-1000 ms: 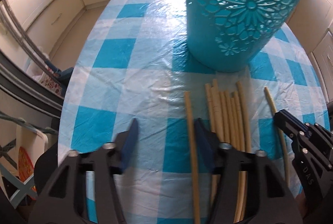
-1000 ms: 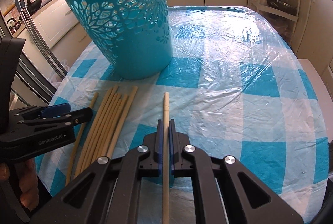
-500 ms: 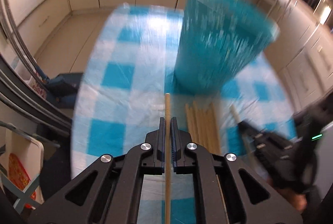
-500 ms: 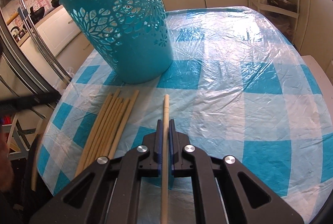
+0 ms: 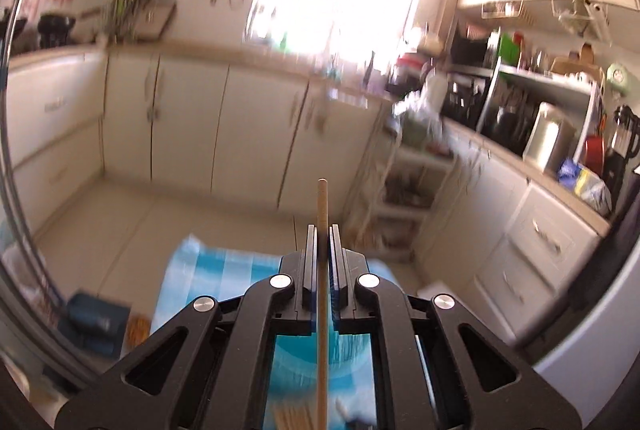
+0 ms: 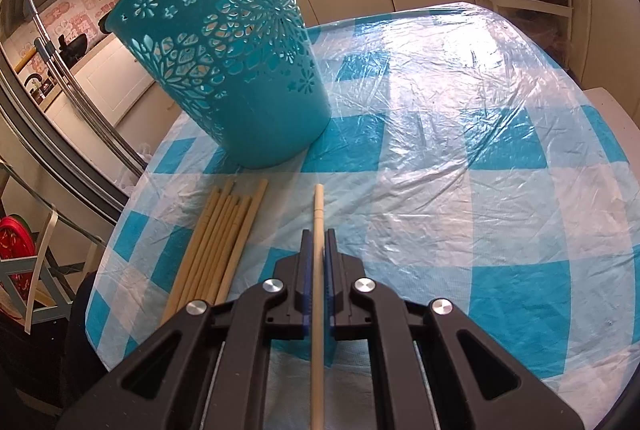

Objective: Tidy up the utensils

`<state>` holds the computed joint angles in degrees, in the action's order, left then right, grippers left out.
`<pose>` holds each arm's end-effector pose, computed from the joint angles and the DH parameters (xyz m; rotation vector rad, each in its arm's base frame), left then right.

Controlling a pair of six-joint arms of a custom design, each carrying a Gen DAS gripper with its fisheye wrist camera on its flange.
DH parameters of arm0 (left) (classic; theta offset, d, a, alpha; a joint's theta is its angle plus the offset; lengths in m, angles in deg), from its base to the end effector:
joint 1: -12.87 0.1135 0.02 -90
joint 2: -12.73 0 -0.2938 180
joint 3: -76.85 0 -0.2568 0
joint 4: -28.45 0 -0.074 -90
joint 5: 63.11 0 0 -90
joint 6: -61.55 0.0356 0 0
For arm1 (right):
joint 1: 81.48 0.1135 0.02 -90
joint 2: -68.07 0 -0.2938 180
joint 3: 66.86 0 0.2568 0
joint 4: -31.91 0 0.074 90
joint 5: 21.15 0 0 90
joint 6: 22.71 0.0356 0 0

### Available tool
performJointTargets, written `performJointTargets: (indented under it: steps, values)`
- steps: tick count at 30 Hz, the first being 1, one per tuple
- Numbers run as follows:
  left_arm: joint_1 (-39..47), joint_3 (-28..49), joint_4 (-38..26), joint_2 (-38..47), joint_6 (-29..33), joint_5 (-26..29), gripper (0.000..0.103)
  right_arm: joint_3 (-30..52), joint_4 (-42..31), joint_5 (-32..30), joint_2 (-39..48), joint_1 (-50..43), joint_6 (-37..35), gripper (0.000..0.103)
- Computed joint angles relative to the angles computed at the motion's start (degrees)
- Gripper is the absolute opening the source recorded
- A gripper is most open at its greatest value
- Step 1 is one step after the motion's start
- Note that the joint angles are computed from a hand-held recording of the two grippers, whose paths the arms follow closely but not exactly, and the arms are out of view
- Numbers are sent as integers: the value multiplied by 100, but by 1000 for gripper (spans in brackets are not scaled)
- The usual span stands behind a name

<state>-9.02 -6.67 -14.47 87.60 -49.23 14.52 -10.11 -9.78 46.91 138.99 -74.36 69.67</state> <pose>0.2658 -0.0986 0.4522 -0.1248 1.9403 -0.2863 0.2296 0.0421 0.2397 -0.2547 2.5180 0.5523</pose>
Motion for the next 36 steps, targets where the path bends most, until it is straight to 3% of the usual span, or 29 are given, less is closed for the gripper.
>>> performJointTargets:
  steps: [8,14,26,28,30,32,36]
  values:
    - [43,506,1168,1391,-129,-822,5,-16,23,-106,-3,-17,-57,13]
    - [-43,19,1606,1670,45,-1067,5,-3,16,-146,6,-10,-67,16]
    - [-4,-930,1292,1223,218,-1037,8,-14,7,-163,-6,-39,-141,17]
    - [21,-1058,1159,1017,215,-1030,16,-15,7,-172,-6,-38,-143,18]
    - [24,-1268,1023,725,158,-1140,42,-16,10,-190,-2,-44,-154,19]
    - [18,-1514,947,399,64,-1326,57,-18,3,-185,-10,-46,-163,19]
    - [144,-2178,574,-436,-305,-1306,72,42,-71,24,-10,86,-222,19]
